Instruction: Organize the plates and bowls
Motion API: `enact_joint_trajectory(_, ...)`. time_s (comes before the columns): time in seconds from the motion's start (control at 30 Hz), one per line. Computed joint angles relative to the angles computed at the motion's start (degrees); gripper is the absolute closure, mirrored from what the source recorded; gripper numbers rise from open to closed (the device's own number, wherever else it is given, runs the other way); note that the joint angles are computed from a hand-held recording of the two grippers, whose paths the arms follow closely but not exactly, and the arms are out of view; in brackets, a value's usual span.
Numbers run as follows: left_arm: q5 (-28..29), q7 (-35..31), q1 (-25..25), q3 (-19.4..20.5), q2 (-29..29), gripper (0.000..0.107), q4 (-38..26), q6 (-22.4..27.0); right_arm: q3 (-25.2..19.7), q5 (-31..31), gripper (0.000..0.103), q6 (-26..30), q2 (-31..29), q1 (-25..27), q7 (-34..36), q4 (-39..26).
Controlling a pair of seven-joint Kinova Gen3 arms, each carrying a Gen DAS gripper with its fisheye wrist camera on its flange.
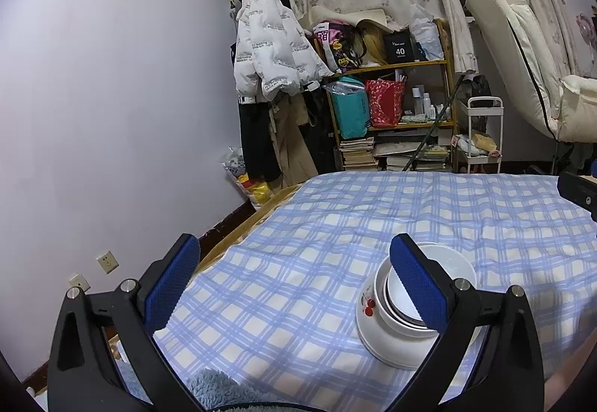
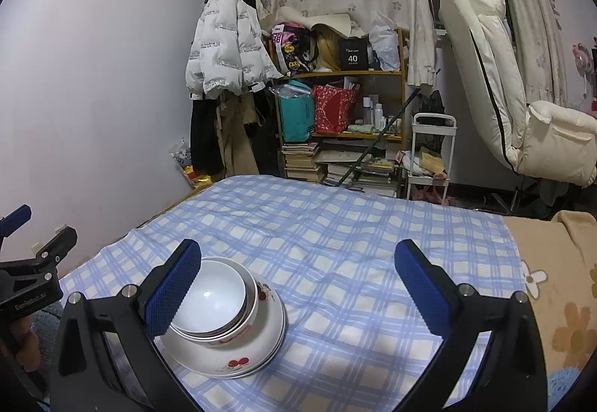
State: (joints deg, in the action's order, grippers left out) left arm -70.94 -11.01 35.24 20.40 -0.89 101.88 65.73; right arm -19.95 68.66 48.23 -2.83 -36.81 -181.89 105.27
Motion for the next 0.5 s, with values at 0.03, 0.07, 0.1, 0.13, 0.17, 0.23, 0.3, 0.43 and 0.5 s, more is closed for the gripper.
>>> enact_joint_trajectory(0.03,0.02,-0.09,-0.03,-0.04,0.09,0.007,-0.06,0.06,0.04,-0.03,0.0,-0.06,0.05,0.03,-0.04,-0.01)
enact_joint_trajectory(0.07,-0.03,-0.11,-0.05,-0.1,0.12,0.007,-0.01,0.01,0.04,-0.06,0.0,-0.01,0.07,0.02,-0.07,0.0)
enact_joint_trajectory(0.1,0.06,-0.14,-0.07,-0.17,0.06,0.007,0.08,-0.16,0.03,-0.04,0.0,0.08,0.07,-0.01,-0.05,-0.01)
enact_joint_trajectory(0.13,0.15,-0.09,-0.15,-0.26,-0.05,0.007,0.2,-0.47,0.05,0.04,0.0,0.06,0.05,0.0,-0.08,0.01)
enact_joint_trajectory(0.17,0.16,-0.13,-0.22,-0.27,-0.04,0.007,0.18,-0.49,0.04,0.06,0.0,0.12,0.08,-0.01,-0.1,-0.01)
enact_joint_trajectory(0.23,0.27,0.03,-0.23,-0.18,-0.04,0.007,0.02,-0.14,0.1,-0.02,0.0,-0.1,0.02,0.03,0.01,0.03)
enact_joint_trajectory(0.3,0.55,0.25,-0.22,-0.14,-0.08,0.007,-0.08,0.0,0.07,0.0,0.0,0.0,0.05,0.01,-0.01,0.01)
enact_joint_trajectory(0.43,0.58,0.27,-0.14,-0.07,-0.14,0.007,-0.1,0.21,0.04,0.15,0.0,0.17,0.09,-0.09,-0.14,-0.01)
enact_joint_trajectory(0.5,0.27,0.64,-0.05,0.06,0.02,0.007,-0.15,0.62,0.05,0.15,0.0,0.18,0.09,-0.1,-0.14,-0.01)
